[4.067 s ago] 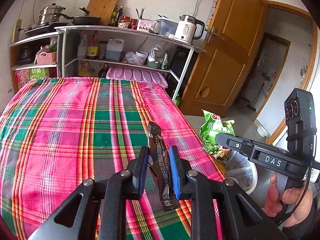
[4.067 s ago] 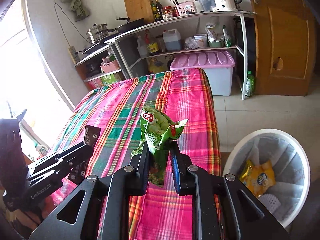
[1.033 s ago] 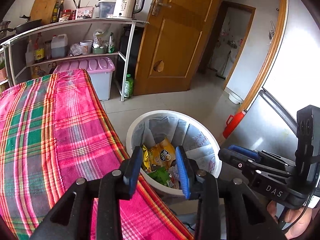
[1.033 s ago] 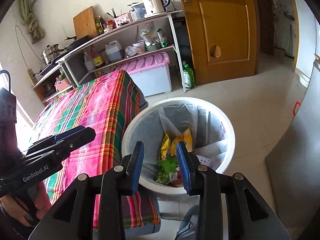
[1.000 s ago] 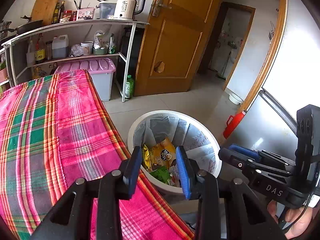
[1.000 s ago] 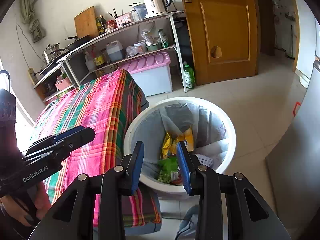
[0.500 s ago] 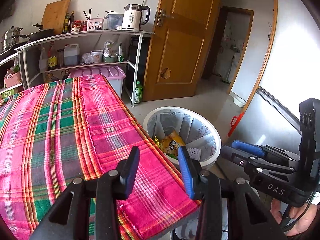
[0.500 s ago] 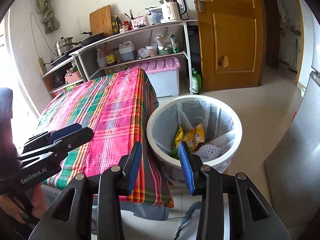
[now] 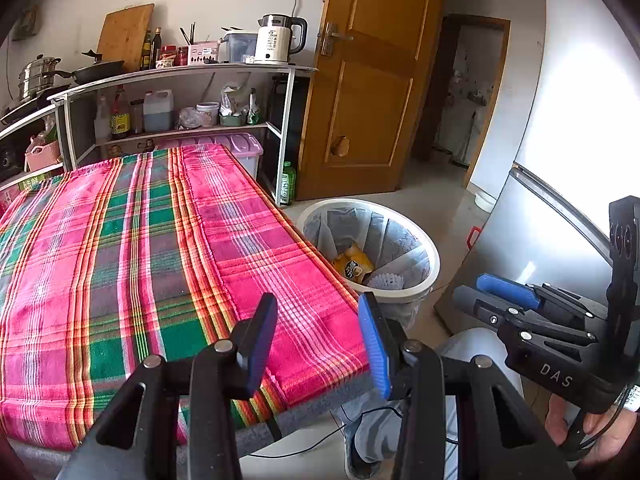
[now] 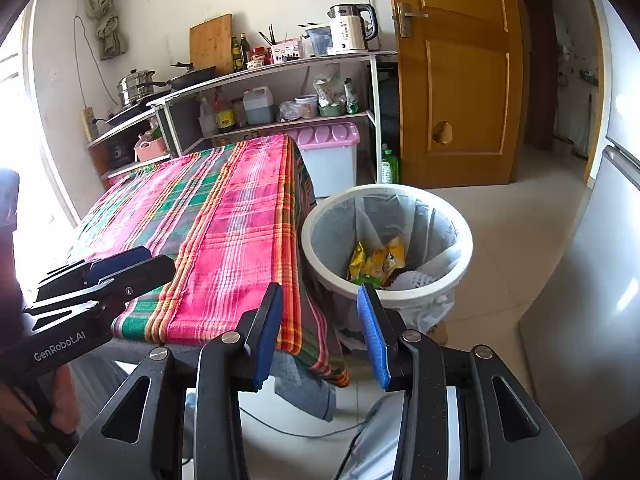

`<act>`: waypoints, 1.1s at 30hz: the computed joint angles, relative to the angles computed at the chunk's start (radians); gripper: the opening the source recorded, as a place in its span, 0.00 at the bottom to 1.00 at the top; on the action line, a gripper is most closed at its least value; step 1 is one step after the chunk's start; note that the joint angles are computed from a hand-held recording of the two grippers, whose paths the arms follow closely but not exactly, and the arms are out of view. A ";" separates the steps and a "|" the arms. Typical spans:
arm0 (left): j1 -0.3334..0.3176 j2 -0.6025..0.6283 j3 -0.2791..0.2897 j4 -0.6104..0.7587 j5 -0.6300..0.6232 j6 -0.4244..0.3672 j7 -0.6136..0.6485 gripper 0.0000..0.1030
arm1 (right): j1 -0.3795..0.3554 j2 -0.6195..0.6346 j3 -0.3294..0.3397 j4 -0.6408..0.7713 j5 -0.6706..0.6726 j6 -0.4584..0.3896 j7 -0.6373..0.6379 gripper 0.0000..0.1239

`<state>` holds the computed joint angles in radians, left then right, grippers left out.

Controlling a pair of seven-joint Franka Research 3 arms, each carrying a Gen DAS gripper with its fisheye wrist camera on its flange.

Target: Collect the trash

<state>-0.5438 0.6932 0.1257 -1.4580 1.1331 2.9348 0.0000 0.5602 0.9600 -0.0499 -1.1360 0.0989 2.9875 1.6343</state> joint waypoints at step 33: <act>-0.001 -0.020 -0.026 -0.024 0.133 -0.026 -0.113 0.42 | 0.020 -0.019 -0.027 -0.046 -0.002 0.029 0.013 0.32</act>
